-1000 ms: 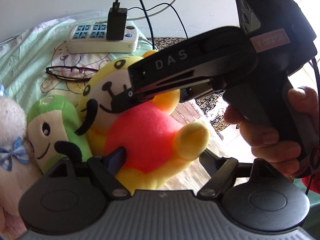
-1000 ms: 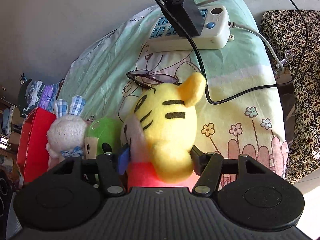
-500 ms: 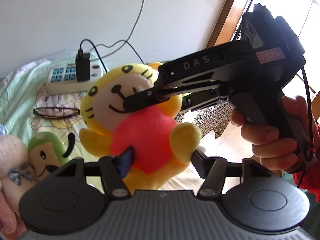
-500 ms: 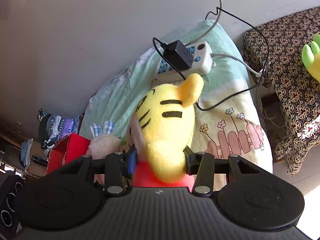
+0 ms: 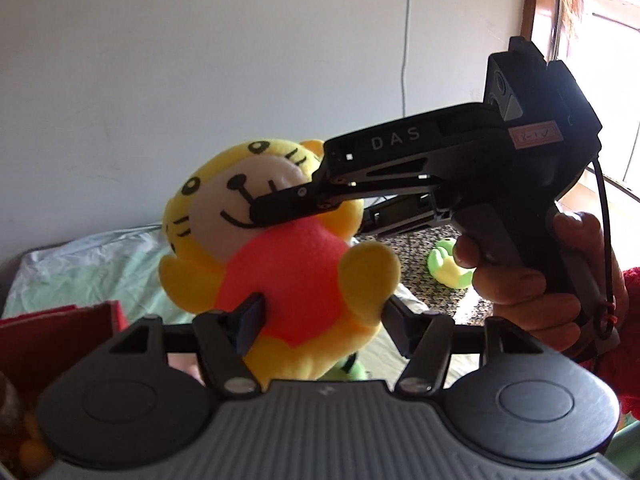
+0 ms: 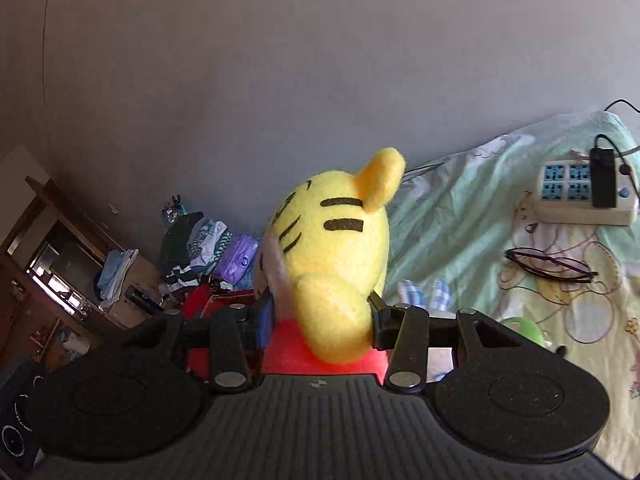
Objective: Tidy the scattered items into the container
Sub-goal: 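Lift the tiger plush with the right gripper and carry it over the red box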
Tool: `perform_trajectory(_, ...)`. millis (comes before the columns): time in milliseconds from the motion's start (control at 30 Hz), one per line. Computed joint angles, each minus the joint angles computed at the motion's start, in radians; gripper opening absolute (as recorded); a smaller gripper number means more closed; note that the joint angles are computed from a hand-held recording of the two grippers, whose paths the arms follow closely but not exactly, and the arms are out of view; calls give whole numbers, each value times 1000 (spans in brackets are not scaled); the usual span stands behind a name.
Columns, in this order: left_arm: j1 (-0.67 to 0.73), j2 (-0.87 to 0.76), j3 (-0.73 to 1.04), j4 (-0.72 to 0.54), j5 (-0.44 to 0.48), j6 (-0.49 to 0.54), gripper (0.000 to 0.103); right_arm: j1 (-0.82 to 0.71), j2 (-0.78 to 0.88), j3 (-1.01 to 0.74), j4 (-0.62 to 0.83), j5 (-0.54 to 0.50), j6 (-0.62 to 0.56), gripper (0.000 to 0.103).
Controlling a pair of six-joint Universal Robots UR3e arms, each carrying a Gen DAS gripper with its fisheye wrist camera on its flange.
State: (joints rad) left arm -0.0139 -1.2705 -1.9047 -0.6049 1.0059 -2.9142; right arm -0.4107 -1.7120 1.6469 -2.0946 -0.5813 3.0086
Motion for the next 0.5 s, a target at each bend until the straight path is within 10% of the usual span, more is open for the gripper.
perform_trajectory(200, 483, 200, -59, -513, -305, 468, 64, 419, 254, -167, -352, -341, 378, 47)
perform_trajectory(500, 688, -42, 108, -994, -318, 976, 66, 742, 558, -597, -112, -783, 484, 47)
